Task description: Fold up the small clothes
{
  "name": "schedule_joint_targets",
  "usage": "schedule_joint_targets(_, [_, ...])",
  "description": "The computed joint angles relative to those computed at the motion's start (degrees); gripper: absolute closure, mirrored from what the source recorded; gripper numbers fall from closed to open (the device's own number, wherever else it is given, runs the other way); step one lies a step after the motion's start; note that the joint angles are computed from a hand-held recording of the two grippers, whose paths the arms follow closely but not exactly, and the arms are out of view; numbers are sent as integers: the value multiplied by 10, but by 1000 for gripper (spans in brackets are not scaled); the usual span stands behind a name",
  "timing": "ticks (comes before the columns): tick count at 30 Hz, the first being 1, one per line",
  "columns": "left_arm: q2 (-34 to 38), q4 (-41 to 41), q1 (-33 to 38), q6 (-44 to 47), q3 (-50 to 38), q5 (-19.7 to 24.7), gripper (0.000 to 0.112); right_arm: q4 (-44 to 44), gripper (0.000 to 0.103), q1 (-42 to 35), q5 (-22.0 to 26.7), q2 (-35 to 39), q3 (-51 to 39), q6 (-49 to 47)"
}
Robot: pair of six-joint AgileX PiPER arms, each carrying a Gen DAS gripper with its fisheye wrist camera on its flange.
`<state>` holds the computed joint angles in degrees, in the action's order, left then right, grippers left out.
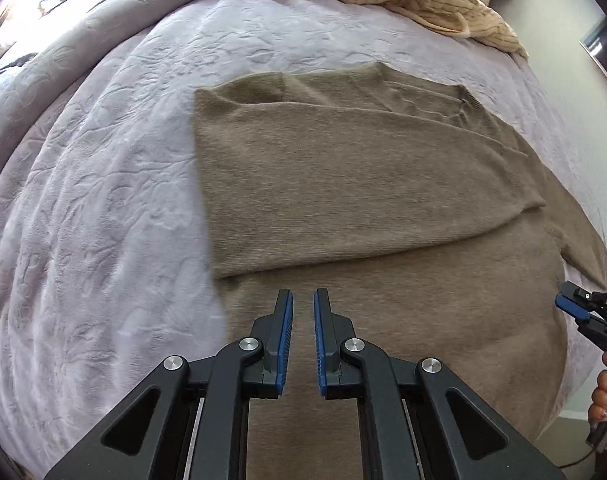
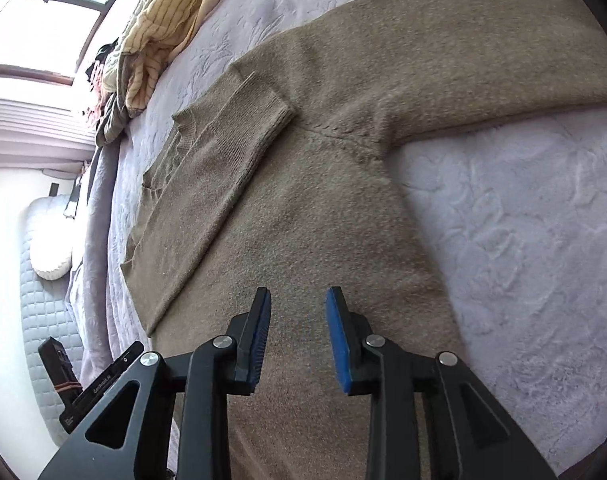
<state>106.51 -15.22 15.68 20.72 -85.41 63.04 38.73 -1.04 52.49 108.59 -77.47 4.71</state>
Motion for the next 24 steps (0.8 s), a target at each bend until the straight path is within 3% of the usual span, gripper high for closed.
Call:
schedule_joint_targets(5, [-4, 6, -79, -42, -8, 12, 101, 6, 68, -40, -1, -30, 31, -14])
schedule_joint_targets(6, [-3, 13, -95, -51, -11, 14, 96, 6, 68, -50, -1, -35, 37, -17])
schedule_joint_targets(7, [-3, 24, -107, -60, -13, 16, 56, 7, 68, -58, -1, -39, 42, -22])
schedule_joint_targets(9, [-12, 68, -139, -104, -6, -2, 12, 8, 68, -78, 0, -46, 53, -32])
schedule_joint_targets(10, [-20, 79, -153, -114, 0, -16, 12, 9, 67, -87, 1, -48, 57, -35])
schedule_joint_targets(17, [14, 96, -199, -155, -41, 3, 12, 25, 67, -169, -5, -52, 77, -67])
schedule_joint_targets(24, [80, 76, -241, -194, -112, 49, 12, 14, 67, -295, -8, -50, 71, -62])
